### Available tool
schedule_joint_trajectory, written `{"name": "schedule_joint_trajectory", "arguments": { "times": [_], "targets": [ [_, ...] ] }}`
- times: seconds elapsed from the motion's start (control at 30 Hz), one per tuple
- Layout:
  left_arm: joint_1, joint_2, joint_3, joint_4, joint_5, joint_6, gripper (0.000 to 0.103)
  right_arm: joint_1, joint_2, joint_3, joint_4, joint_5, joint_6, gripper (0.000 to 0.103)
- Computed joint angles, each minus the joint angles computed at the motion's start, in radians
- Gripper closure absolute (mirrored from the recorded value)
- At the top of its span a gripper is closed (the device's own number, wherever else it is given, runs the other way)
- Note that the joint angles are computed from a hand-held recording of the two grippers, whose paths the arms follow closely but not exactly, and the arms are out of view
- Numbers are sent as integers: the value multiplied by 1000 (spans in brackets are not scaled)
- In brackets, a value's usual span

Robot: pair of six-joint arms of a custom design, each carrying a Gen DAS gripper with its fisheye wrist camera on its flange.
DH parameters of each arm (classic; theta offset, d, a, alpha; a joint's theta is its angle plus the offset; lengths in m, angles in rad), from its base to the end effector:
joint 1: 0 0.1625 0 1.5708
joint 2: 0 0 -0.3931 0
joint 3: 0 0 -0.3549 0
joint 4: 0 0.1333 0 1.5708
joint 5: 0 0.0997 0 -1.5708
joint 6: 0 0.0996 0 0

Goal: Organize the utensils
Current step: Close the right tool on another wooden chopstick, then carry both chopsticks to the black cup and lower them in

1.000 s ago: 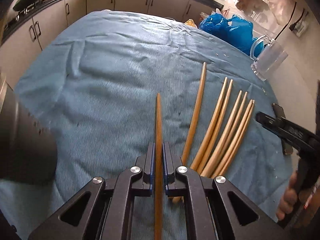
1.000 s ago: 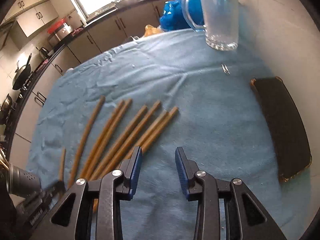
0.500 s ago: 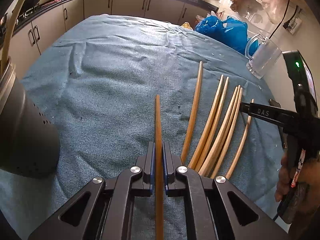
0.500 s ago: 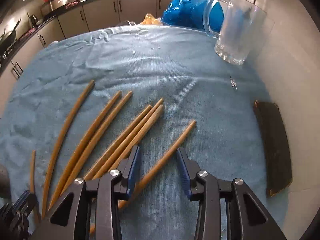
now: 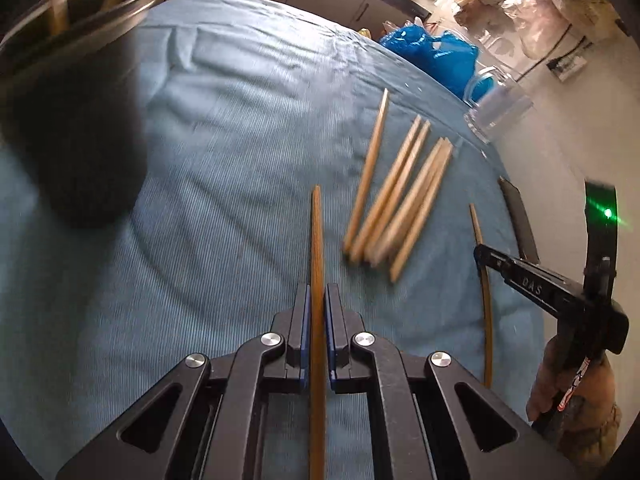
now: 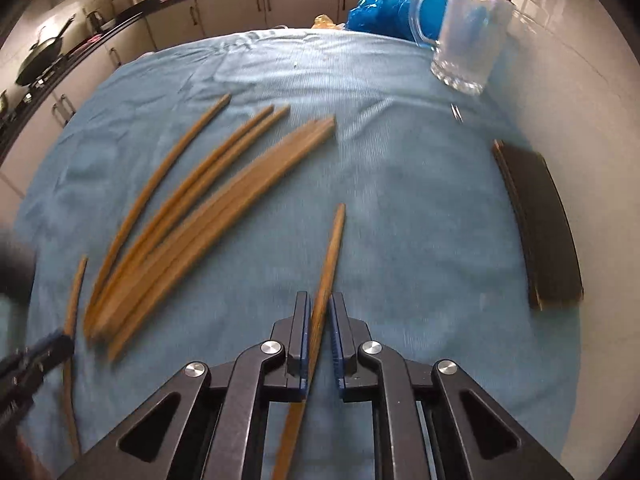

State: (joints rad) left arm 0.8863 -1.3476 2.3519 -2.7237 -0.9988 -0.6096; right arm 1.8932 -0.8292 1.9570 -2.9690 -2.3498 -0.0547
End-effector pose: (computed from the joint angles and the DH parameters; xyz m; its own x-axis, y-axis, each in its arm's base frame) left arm -0.1006 -0.4193 0.1783 -0.9336 -0.0537 -0.3541 0.1107 0.8970 -0.4279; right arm 0.2288 -0.4852 0.0901 -0.7166 -0.0974 0.6906 -0.3450 0.9101 -0.2297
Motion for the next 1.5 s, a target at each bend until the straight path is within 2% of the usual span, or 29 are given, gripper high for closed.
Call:
{"name": "schedule_joint_trajectory", "arguments": {
  "times": [0.2,0.27,0.33,0.57,0.7,0.8,0.93,1.0,1.1,1.2,1.23,1.33,1.5],
  "targets": [
    [-91,-114,102,98,-3,-65,96,3,-145,208,-22,48,13,90],
    [-97,-126,102,127,-6,-78,96,5,-173,246,-22,53,10,78],
    [-93,-131,94,147,-10,-87,96,-7,-188,251,-16,75,1,52],
    [-80,-73,31,199,17,-54,96,-15,-185,229,-2,60,20,51],
    [-65,-33,-29,249,24,-62,96,-13,-140,145,62,21,27,57],
    [-57,2,-69,278,39,-66,96,-19,-122,83,138,20,47,64],
    [-44,43,-118,303,56,-59,96,-23,-97,12,225,13,70,65],
    [-36,65,-141,307,62,-40,96,-23,-88,-11,255,10,79,65],
    [-34,81,-159,317,69,-17,96,-27,-81,-29,268,24,81,73],
    [-30,86,-163,309,63,5,96,-24,-72,-21,227,29,46,92],
    [-31,85,-159,302,64,11,96,-23,-69,-15,204,33,32,95],
    [-40,78,-142,288,80,25,98,-23,-59,21,91,78,-28,97],
    [-69,32,-78,208,83,26,98,-10,-84,101,-67,156,-51,97]
  ]
}}
